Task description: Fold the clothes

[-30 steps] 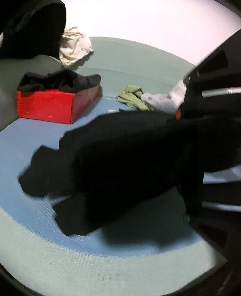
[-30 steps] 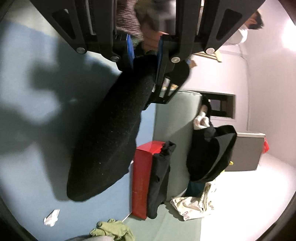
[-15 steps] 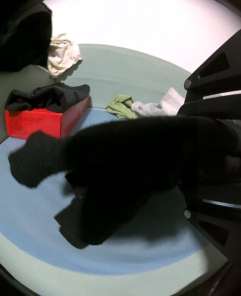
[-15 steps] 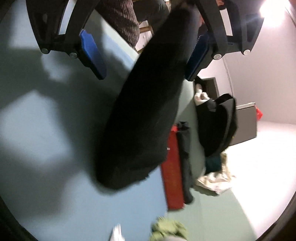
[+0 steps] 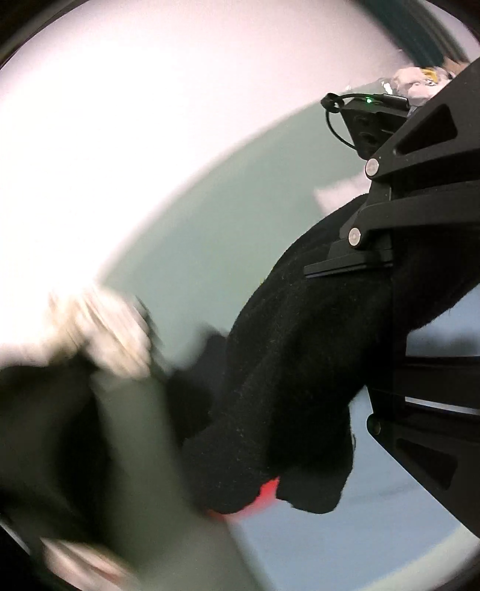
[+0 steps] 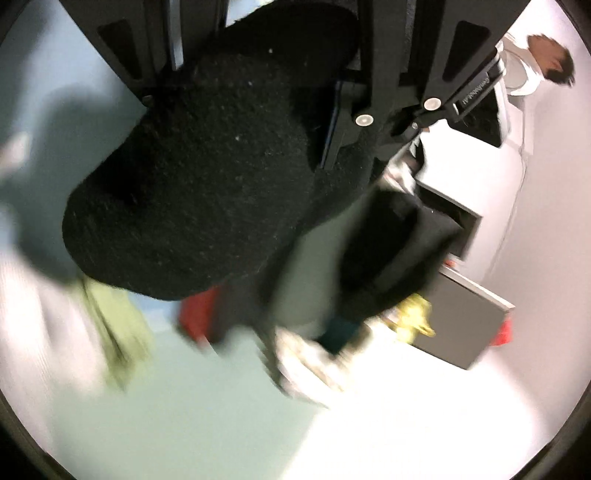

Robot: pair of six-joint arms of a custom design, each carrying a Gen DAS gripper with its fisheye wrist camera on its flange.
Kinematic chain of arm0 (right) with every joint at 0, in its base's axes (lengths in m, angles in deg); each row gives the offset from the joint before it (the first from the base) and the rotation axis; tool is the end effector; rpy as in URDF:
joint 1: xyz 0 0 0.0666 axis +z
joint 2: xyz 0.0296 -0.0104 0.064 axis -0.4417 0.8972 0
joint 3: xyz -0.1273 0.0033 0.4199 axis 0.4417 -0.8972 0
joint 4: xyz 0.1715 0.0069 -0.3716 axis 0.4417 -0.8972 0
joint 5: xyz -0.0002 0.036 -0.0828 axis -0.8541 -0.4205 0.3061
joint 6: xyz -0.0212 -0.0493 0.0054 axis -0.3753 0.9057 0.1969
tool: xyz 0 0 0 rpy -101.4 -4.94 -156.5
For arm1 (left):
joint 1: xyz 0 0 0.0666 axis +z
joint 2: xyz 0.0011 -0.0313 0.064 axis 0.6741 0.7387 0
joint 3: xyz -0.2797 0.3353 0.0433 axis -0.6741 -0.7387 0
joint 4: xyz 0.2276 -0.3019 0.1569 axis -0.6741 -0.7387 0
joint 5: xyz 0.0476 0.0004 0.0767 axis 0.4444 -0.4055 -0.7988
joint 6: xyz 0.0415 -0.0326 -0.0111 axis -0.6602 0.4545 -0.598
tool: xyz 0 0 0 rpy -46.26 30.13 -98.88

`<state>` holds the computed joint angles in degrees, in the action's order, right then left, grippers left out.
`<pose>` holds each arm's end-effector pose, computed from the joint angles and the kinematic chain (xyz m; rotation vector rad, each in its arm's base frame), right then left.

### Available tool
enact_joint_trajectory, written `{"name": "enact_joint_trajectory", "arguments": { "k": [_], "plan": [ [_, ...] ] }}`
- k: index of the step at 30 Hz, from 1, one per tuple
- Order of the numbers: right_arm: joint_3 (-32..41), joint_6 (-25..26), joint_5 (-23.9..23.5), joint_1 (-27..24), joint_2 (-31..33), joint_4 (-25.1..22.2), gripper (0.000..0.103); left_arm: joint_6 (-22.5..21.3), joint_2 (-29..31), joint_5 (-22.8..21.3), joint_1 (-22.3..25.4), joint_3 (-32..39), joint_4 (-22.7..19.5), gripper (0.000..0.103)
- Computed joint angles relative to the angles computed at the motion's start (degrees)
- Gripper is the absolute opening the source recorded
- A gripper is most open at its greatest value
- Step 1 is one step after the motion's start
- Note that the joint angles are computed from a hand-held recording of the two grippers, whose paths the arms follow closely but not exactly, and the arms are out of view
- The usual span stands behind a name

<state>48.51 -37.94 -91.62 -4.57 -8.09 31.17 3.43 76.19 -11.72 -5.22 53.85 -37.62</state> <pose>0.3223 0.1364 0.4195 0.3575 2.0335 1.0504 0.3202 -0.3350 0.5226 -0.2543 2.0246 -0.7989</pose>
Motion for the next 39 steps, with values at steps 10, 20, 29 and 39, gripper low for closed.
{"name": "enact_joint_trajectory", "arguments": {
  "k": [10,20,29,39],
  "plan": [
    [26.8,12.2,-11.6,-10.3,21.3,0.4,0.034,-13.4,11.8,-0.9,13.7,14.8,0.6,0.026],
    [41.4,18.3,0.9,-7.5,44.6,-22.7,0.050,11.4,22.5,29.5,27.2,12.5,-11.9,0.038],
    [29.4,24.5,6.0,-9.8,31.9,-19.5,0.077,-13.7,9.2,5.6,19.3,6.3,-20.6,0.079],
    [25.7,20.7,14.2,1.7,28.5,-22.2,0.086,-13.2,9.5,-9.4,7.6,3.8,-27.2,0.079]
  ]
}}
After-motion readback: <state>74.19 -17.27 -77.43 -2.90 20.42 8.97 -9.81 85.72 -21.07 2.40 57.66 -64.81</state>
